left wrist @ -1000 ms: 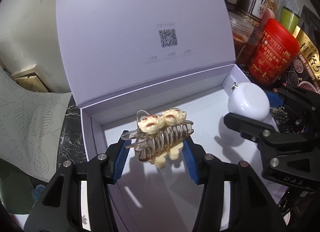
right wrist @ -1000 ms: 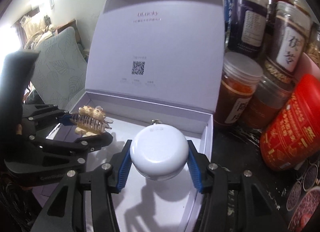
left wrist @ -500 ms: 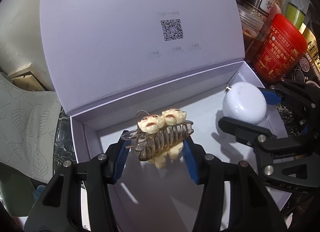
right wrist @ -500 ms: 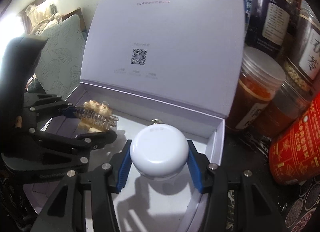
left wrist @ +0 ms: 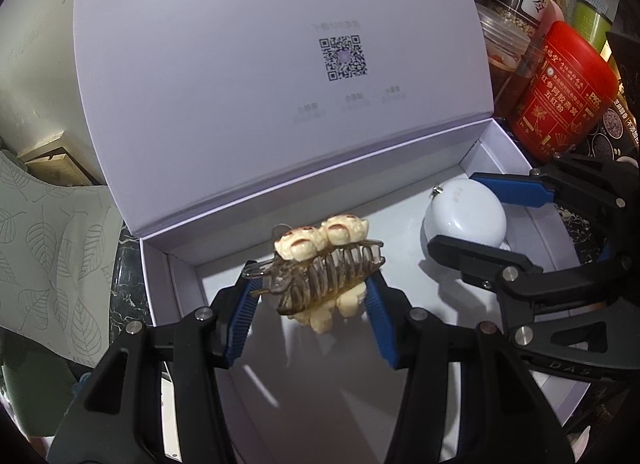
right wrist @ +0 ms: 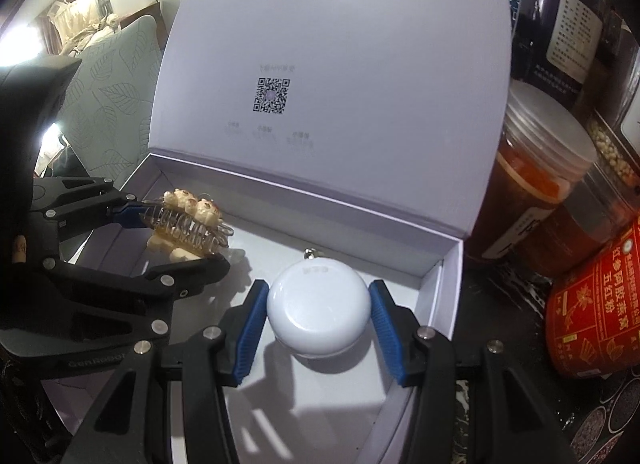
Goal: Organize objects
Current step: 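Lower and release the hair clip with the left tool while the right tool releases the pendant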
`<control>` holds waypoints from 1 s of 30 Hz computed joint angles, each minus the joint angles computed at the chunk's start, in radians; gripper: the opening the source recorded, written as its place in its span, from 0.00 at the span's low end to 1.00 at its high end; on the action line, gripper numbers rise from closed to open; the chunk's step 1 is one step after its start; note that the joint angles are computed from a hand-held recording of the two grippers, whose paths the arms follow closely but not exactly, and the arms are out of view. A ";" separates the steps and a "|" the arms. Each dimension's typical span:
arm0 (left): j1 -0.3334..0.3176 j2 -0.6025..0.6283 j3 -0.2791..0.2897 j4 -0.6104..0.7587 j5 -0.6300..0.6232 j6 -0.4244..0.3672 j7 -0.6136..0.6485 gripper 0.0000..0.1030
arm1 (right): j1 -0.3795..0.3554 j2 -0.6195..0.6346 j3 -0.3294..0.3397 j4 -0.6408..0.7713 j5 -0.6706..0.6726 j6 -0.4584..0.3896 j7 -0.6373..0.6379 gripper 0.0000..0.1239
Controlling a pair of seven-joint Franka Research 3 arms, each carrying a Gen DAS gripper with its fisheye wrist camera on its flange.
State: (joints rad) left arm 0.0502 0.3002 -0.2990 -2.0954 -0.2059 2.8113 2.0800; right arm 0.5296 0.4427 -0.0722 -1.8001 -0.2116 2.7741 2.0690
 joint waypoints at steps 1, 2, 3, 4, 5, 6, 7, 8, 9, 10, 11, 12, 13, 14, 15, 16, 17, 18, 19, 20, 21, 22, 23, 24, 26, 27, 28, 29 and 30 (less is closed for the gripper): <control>0.000 -0.002 0.001 -0.002 0.002 0.000 -0.001 0.48 | 0.000 0.001 0.000 0.001 0.000 -0.001 0.000 0.42; -0.004 -0.003 0.004 -0.003 0.007 0.000 -0.006 0.48 | 0.001 0.001 0.000 0.003 0.000 -0.003 0.000 0.42; -0.007 -0.005 0.007 -0.004 0.013 0.000 -0.012 0.48 | 0.002 0.002 -0.001 0.006 0.000 -0.004 0.001 0.42; -0.009 -0.006 0.008 -0.004 0.018 -0.003 -0.014 0.48 | 0.002 0.002 -0.001 0.005 -0.001 -0.004 0.001 0.42; -0.010 -0.008 0.009 -0.005 0.020 -0.003 -0.016 0.48 | 0.003 0.003 0.000 0.007 -0.001 -0.005 0.000 0.42; -0.011 -0.009 0.009 -0.006 0.021 -0.004 -0.019 0.49 | 0.000 0.002 0.001 0.004 0.001 -0.003 -0.004 0.42; -0.012 -0.010 0.010 -0.006 0.023 -0.005 -0.021 0.49 | -0.002 0.002 0.003 0.005 0.003 -0.004 -0.007 0.42; -0.015 -0.012 0.011 -0.008 0.026 -0.005 -0.025 0.49 | -0.002 0.002 0.004 0.005 0.004 -0.003 -0.008 0.42; -0.019 -0.014 0.015 -0.009 0.034 -0.007 -0.032 0.49 | -0.002 0.002 0.005 0.006 0.006 -0.002 -0.010 0.42; -0.021 -0.016 0.016 -0.010 0.037 -0.008 -0.035 0.49 | -0.003 0.002 0.006 0.006 0.008 -0.002 -0.011 0.42; -0.026 -0.018 0.019 -0.011 0.045 -0.008 -0.041 0.50 | -0.002 0.003 0.005 0.008 0.009 -0.003 -0.011 0.42; -0.029 -0.020 0.022 -0.013 0.051 -0.009 -0.047 0.50 | 0.000 0.003 0.004 0.010 0.008 -0.005 -0.010 0.42; -0.030 -0.022 0.022 -0.013 0.053 -0.010 -0.050 0.50 | 0.001 0.004 0.003 0.011 0.008 -0.006 -0.009 0.42; -0.031 -0.024 0.022 -0.014 0.054 -0.011 -0.052 0.50 | 0.001 0.004 0.003 0.013 0.008 -0.006 -0.009 0.42; -0.032 -0.027 0.021 -0.016 0.054 -0.012 -0.053 0.50 | 0.001 0.005 0.005 0.014 0.009 -0.006 -0.010 0.42; -0.037 -0.016 0.024 -0.004 0.059 -0.013 -0.060 0.50 | 0.001 0.005 0.005 0.015 0.011 -0.007 -0.011 0.42; -0.035 -0.018 0.021 -0.005 0.057 -0.014 -0.058 0.51 | 0.001 0.005 0.006 0.016 0.012 -0.008 -0.011 0.43; -0.031 -0.021 0.015 -0.006 0.049 -0.017 -0.053 0.51 | 0.001 0.005 0.006 0.017 0.012 -0.008 -0.011 0.43; -0.030 -0.023 0.012 -0.007 0.044 -0.019 -0.050 0.52 | 0.004 0.004 0.004 0.018 0.011 -0.009 -0.006 0.43; -0.030 -0.025 0.011 -0.008 0.039 -0.022 -0.049 0.52 | 0.006 0.003 0.002 0.019 0.009 -0.010 -0.002 0.43; -0.030 -0.029 0.010 -0.011 0.034 -0.023 -0.049 0.52 | 0.009 0.002 -0.001 0.020 0.005 -0.013 0.003 0.43; -0.033 -0.033 0.012 -0.014 0.034 -0.023 -0.053 0.53 | 0.012 0.000 -0.004 0.020 0.000 -0.015 0.010 0.43; -0.037 -0.038 0.015 -0.017 0.034 -0.023 -0.059 0.53 | 0.015 -0.003 -0.006 0.019 -0.005 -0.016 0.016 0.43; -0.040 -0.042 0.017 -0.019 0.034 -0.026 -0.064 0.53 | 0.018 -0.008 -0.008 0.016 -0.012 -0.018 0.023 0.43; -0.046 -0.052 0.021 -0.022 0.033 -0.038 -0.076 0.53 | 0.025 -0.019 -0.011 0.010 -0.026 -0.018 0.037 0.45; -0.051 -0.060 0.024 -0.025 0.034 -0.038 -0.083 0.53 | 0.026 -0.024 -0.012 0.007 -0.033 -0.018 0.045 0.45; -0.054 -0.066 0.026 -0.029 0.032 -0.035 -0.087 0.53 | 0.028 -0.030 -0.012 0.002 -0.039 -0.016 0.054 0.46; -0.056 -0.078 0.026 -0.037 0.027 -0.029 -0.089 0.53 | 0.030 -0.038 -0.013 -0.004 -0.046 -0.012 0.065 0.47; -0.056 -0.090 0.024 -0.045 0.017 -0.025 -0.086 0.53 | 0.033 -0.045 -0.014 -0.009 -0.054 -0.011 0.076 0.48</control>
